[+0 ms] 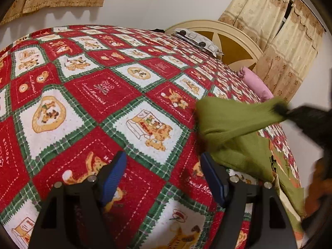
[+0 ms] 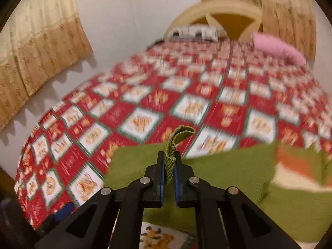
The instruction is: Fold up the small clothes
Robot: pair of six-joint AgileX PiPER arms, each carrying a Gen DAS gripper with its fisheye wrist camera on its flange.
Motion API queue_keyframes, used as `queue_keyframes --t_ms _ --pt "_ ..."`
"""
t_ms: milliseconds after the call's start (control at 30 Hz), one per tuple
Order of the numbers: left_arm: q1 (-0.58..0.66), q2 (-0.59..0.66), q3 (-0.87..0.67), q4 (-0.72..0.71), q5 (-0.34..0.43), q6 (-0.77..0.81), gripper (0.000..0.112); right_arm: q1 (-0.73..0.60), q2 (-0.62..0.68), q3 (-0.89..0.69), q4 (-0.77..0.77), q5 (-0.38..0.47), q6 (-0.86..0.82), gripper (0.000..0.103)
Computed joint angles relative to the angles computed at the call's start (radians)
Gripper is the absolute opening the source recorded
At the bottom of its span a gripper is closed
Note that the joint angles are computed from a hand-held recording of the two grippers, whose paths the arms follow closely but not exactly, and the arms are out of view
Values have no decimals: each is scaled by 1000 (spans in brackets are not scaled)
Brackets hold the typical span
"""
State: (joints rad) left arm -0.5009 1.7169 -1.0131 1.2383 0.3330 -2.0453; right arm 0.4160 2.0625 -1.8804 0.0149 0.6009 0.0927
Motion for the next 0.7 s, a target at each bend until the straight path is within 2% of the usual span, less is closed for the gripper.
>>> queue_keyframes --t_ms 100,300,467,700 --pt "-6 10 -22 -64 22 74 76 -41 -110 36 -6 -3 -32 7" --pt "-39 36 -93 -223 127 275 76 -160 -320 152 -22 -11 -126 7" --pt "-89 78 -201 -328 274 446 77 -310 -440 257 3 -24 -228 7" --pt "-175 126 -340 -370 322 565 77 -627 -486 363 291 -31 -487 7"
